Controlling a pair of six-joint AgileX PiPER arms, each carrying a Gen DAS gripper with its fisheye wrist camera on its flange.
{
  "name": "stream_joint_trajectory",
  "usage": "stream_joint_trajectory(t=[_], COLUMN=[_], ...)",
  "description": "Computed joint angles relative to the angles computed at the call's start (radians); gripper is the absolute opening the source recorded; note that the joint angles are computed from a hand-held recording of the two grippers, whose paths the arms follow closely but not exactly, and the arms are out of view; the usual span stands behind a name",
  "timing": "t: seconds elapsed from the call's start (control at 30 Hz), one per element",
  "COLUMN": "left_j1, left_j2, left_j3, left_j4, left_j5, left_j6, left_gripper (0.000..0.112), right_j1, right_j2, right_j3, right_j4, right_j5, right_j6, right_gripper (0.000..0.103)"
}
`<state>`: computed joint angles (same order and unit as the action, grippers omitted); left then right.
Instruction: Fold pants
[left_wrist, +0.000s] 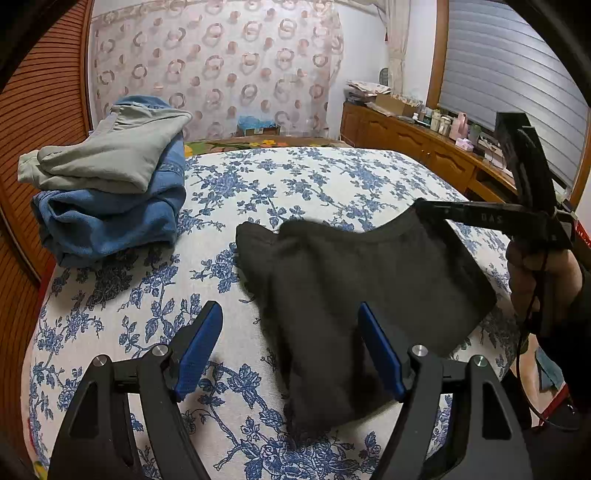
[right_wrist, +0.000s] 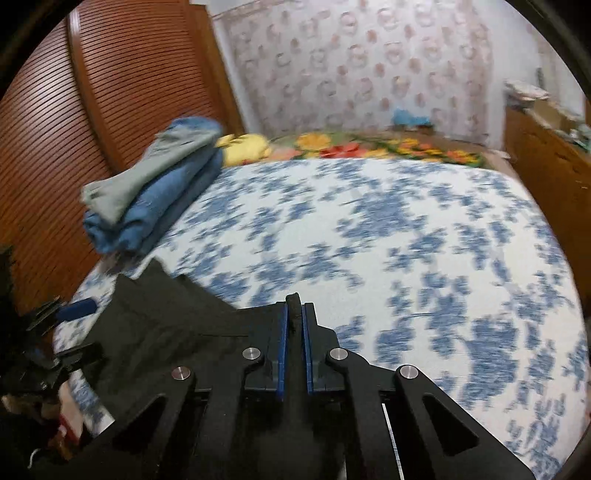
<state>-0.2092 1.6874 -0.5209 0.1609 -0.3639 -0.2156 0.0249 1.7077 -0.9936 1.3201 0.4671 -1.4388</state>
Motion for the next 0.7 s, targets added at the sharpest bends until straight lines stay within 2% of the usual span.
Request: stream_joint_trajectory(t=[0.33,0.6,0.67,0.7], left_j1=[0.007,0.023,0.027,0.027], left_j2=[0.009,0.01,0.016,0.017], left_j3=[0.004,0.013,0.005,0.001], left_j4=[-0.005,-0.004,-0.006,-0.011], left_j5=[0.001,-0.008,-0.004,0.0], left_j6=[0.002,-0.003,0.001,0.007], left_gripper=[0.076,0.076,0.076,0.076], right_j1=[0.024,0.011,0.006,0.004], right_j2=[0.003,-0.009,-0.028,-0.04], right_j3=[-0.006,-0.001,0.012,0.022], right_j4=[-0.023,-0.046,-0.053,-0.056], right_j5=[-0.055,-0.023,-0.024,-0.027], right_j6=[0.025,0.026,0.027,0.025], right_gripper=[0.007,0.007,0.013,0.019])
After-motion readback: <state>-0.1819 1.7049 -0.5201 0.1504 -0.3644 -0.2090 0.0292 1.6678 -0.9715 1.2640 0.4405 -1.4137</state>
